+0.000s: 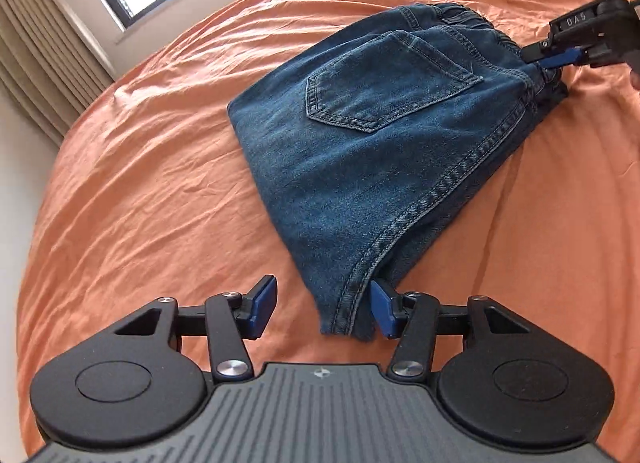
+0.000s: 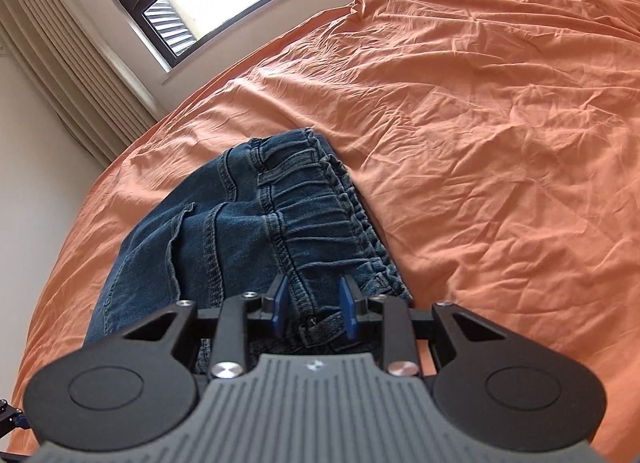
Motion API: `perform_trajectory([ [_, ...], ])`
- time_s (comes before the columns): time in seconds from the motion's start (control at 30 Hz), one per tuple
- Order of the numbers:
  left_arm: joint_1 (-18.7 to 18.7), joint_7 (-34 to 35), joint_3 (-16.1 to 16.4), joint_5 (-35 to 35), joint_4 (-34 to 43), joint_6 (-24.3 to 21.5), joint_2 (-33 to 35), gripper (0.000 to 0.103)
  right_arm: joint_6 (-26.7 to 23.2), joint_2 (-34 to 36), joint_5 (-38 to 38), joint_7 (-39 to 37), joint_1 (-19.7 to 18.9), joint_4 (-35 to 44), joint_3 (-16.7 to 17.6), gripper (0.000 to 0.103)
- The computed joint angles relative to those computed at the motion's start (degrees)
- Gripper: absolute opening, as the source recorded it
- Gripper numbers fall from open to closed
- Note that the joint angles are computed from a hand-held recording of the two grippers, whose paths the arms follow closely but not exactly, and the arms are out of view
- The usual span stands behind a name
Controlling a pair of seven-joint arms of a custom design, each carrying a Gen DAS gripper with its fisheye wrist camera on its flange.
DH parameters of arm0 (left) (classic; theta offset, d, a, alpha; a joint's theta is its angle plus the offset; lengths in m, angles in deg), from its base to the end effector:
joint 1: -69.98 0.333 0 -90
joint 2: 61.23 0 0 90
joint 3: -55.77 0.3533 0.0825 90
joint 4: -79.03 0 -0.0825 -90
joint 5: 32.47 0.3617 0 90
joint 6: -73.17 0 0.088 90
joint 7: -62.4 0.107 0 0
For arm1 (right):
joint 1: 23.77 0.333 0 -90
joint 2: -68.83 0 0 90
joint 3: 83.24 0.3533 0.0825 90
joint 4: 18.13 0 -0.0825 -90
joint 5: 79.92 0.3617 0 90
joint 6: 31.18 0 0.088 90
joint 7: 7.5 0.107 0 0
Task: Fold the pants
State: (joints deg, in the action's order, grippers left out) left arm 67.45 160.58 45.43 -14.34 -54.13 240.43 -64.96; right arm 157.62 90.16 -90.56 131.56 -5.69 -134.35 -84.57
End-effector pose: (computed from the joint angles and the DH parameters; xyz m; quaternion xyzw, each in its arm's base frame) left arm 0.5066 -0.1373 0.4912 -0.4166 0.8468 -0.1748 0.2808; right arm 0.6141 0.2066 0.4212 -0.5130 0.7421 -0.1198 0.4144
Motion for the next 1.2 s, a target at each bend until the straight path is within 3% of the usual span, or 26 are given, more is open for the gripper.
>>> perform_trajectory([
  [0.03,0.4,-0.7,-0.3,2.9,0.3,0.2,0.6,0.056,0.3,0.1,-0.1,-0.1,-0.2,0.0,0.2,0.024],
  [0.1,-0.9,0.5,0.1,5.0,1.6,-2.9,1.1,0.028,0.9,0.2,-0.1,-0.2,-1.0,-0.2,1.0,0.024],
  [0.13,-0.2,-0.7,-0.8,8.6,1.5,-3.0,0.6,0.026,0.9,0.2,-0.1,-0.3,-1.0,-0.2,1.0,0.024],
  [0.2,1.2,-6.6,-1.7,23.0,0.6,-0.9,-0.9,0.017,1.0,0.1,-0.3,-0.7,-0.6,-0.3,0.5,0.023],
  [0.23,2.1,-6.5,-2.5,26.2,0.3,-0.7,-1.6,0.016,1.0,0.1,-0.3,-1.0,0.2,-0.4,-0.2,0.023],
  [0.37,-0.8,3.4,-1.0,15.8,1.0,-8.0,0.1,0.009,-0.7,0.2,-0.7,-2.1,2.6,0.1,-2.6,0.022],
  [0.5,-1.1,3.7,0.6,9.6,1.0,-6.9,3.2,0.009,-1.2,1.1,-1.2,-2.7,2.3,0.5,-2.3,0.022],
  [0.73,-2.1,6.6,1.5,3.1,3.5,-11.3,3.2,0.012,-0.2,1.7,-0.8,-2.1,7.5,0.6,-8.0,0.022],
  [0.8,-2.1,5.8,1.5,3.2,3.5,-11.6,2.5,0.020,0.6,1.6,-0.1,-1.9,9.0,0.2,-9.5,0.023],
  [0.97,-2.1,7.4,1.0,0.4,2.8,-13.2,0.2,0.025,6.8,-0.6,4.1,-3.7,12.8,-4.4,-12.9,0.037],
  [1.03,-2.0,8.5,0.8,-0.2,2.5,-13.2,-0.8,0.029,8.2,-1.7,6.4,-4.6,13.1,-5.9,-12.8,0.047],
  [1.07,-1.9,9.2,0.8,-0.8,2.2,-13.1,-1.4,0.037,8.6,-2.2,8.2,-4.7,13.6,-6.7,-13.0,0.055],
  [1.1,-1.9,9.9,0.7,-1.6,1.9,-12.6,-2.0,0.044,9.3,-2.6,9.4,-4.5,12.9,-7.3,-12.1,0.058],
  [1.2,-2.3,13.4,1.1,-7.3,1.4,-11.9,-3.9,0.052,11.6,-3.5,9.9,-3.2,7.9,-8.8,-7.0,0.062],
])
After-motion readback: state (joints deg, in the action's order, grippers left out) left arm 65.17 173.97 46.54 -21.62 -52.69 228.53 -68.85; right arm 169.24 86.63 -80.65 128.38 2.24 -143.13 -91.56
